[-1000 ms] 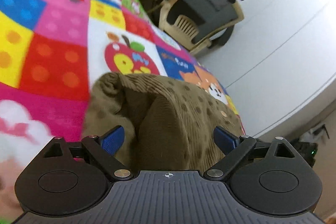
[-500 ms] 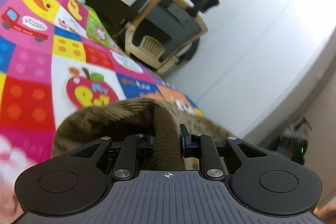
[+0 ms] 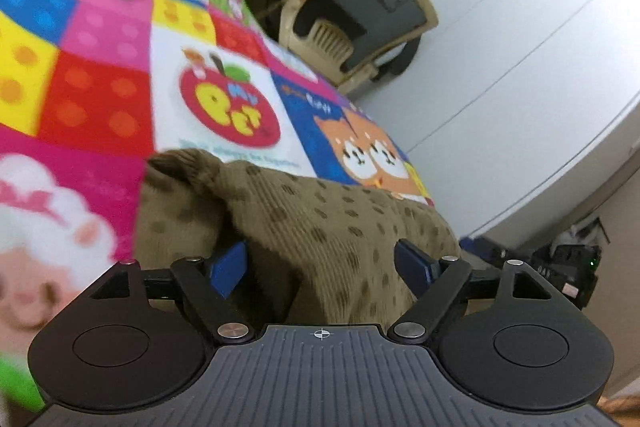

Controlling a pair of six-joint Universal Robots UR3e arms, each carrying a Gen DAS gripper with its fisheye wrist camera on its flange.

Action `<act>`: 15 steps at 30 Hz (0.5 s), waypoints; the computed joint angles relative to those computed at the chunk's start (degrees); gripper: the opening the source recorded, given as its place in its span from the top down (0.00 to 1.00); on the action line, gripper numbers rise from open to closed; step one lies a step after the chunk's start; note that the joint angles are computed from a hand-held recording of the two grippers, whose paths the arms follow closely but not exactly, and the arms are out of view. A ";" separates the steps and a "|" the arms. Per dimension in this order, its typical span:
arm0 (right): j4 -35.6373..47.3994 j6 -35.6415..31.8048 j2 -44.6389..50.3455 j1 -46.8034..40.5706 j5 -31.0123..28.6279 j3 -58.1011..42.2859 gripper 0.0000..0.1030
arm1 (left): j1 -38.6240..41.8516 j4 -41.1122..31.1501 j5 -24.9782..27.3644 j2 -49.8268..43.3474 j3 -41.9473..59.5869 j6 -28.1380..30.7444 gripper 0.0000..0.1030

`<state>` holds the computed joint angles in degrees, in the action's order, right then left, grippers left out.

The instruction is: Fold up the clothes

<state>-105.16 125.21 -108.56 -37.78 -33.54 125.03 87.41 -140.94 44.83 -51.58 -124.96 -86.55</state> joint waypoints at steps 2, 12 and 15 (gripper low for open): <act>-5.62 7.30 9.23 5.14 -1.76 -3.55 0.32 | -9.40 12.95 -5.01 -5.35 -1.57 -11.10 0.17; -47.60 42.04 36.92 17.79 5.16 -16.36 0.30 | -29.93 73.42 -15.50 -26.58 -0.10 -53.03 0.17; -54.77 43.49 36.33 18.78 -0.03 -16.18 0.29 | -33.32 91.70 -12.22 -33.08 1.87 -63.78 0.16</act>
<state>-159.93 168.70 -72.23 -19.01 -33.57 108.86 54.09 -49.24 32.61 -84.66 -123.10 -150.34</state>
